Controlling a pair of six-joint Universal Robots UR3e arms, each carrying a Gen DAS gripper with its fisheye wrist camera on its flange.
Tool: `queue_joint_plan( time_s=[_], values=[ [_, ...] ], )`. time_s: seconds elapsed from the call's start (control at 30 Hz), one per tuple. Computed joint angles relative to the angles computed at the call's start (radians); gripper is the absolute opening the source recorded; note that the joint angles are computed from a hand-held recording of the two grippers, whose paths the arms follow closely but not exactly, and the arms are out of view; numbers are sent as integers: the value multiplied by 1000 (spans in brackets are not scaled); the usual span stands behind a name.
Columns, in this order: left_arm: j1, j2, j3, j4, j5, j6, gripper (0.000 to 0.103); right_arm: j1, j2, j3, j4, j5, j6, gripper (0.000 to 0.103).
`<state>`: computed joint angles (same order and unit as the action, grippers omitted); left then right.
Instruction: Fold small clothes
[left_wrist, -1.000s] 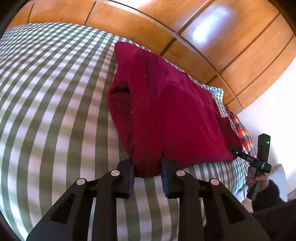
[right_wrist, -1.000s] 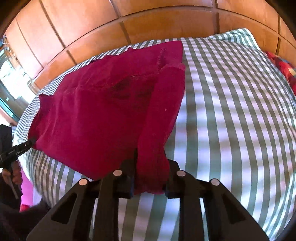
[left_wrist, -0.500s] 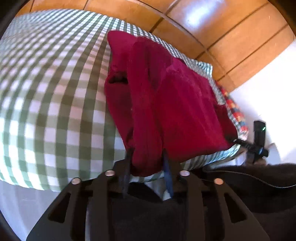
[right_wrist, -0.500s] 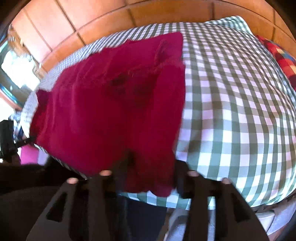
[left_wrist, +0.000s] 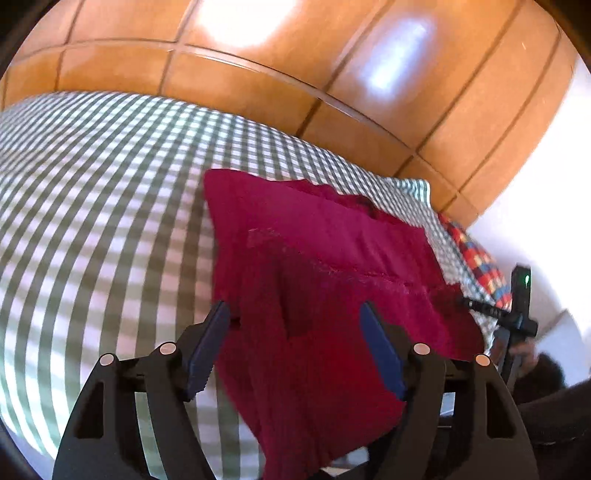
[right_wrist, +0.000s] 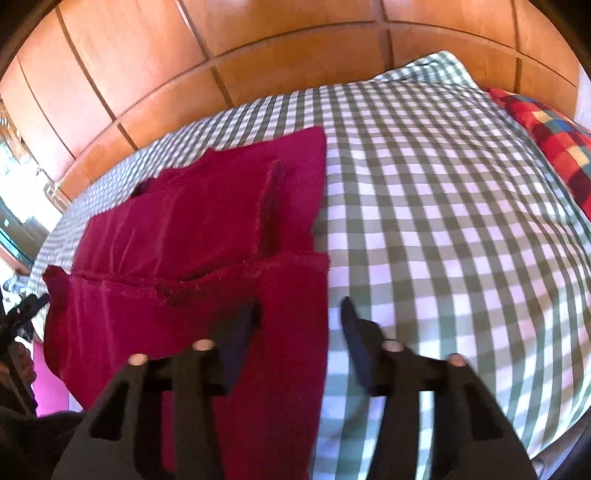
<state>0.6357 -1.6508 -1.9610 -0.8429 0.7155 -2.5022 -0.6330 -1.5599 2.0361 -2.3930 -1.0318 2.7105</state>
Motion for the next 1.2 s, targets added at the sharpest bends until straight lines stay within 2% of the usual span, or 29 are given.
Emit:
queue_joint_plan(
  time_s=[0.07,0.1,0.17,0.2,0.23,0.33,0.5,0.6,0.67,0.8,0.87,0.93,1.07,1.13,1.2],
  values=[
    [-25,-45,37,-7,2,0,67,19,15,-2,-20,-13,7,21],
    [-40,-68,53,5,12,-13,63,28,15,2,-30,-17,10,17],
    [-46,-86,68,-14,21,10,39,45,0,13,-48,-32,8,11],
    [-45,-94,74,-24,19,24,30,58,-4,17,-62,-47,9,10],
    [-45,-95,73,-17,22,25,18,69,-24,22,-66,-68,-2,10],
    [-14,-84,67,-48,-24,41,11,84,-73,32,-69,-77,-36,9],
    [78,4,48,-180,-163,111,10,65,-149,-12,-6,-7,-85,8],
    [77,-4,92,-154,-211,62,10,63,-118,-82,-14,33,-51,8],
    [55,-55,151,-73,-227,-25,10,77,-54,-155,-50,45,-1,8],
    [-33,-248,368,135,-166,-251,10,129,144,-357,-99,13,106,8],
    [-83,-370,524,165,-104,-334,10,169,268,-486,-110,-32,161,8],
    [-124,-477,672,146,-50,-385,10,201,387,-627,-82,-66,200,8],
    [-197,-697,989,21,74,-435,10,256,620,-924,47,-121,246,10],
    [-221,-770,1110,-68,133,-433,11,275,693,-1006,96,-149,257,17],
    [-225,-805,1155,-101,159,-457,21,279,693,-986,86,-164,262,36]
  ],
)
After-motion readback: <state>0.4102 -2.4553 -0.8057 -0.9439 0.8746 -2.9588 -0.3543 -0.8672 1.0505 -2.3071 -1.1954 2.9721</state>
